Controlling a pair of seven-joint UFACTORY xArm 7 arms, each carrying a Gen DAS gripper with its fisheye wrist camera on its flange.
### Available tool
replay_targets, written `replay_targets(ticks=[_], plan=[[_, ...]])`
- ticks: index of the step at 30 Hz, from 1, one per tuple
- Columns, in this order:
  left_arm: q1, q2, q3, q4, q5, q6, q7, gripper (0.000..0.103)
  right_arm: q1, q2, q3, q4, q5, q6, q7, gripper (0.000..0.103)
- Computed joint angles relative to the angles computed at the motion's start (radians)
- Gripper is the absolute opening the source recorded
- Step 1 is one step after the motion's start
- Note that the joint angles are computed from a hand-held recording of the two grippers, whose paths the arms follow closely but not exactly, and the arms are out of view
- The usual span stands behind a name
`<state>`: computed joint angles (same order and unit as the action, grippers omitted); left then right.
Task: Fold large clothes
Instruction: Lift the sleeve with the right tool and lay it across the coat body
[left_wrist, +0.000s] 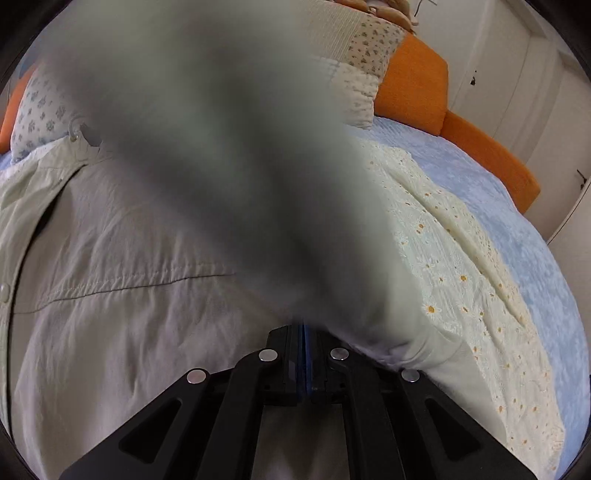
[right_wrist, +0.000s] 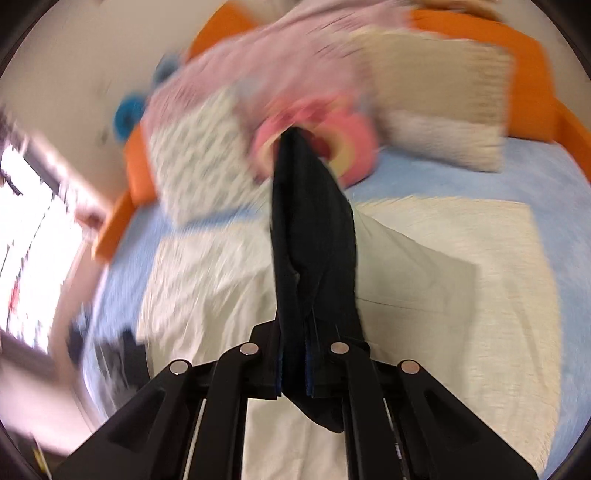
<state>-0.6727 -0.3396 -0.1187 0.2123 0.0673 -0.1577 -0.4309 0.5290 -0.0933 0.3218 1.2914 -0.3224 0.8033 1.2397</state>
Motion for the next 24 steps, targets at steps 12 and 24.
replay_targets(ticks=[12, 24], plan=[[-0.229, 0.036, 0.321, -0.020, 0.142, -0.094, -0.036, 0.005, 0.276, 0.684, -0.122, 0.389, -0.133, -0.194, 0.195, 0.000], [-0.483, 0.024, 0.717, 0.010, 0.461, -0.074, -0.199, 0.007, 0.454, 0.662, -0.261, 0.505, -0.136, -0.065, 0.120, 0.003]])
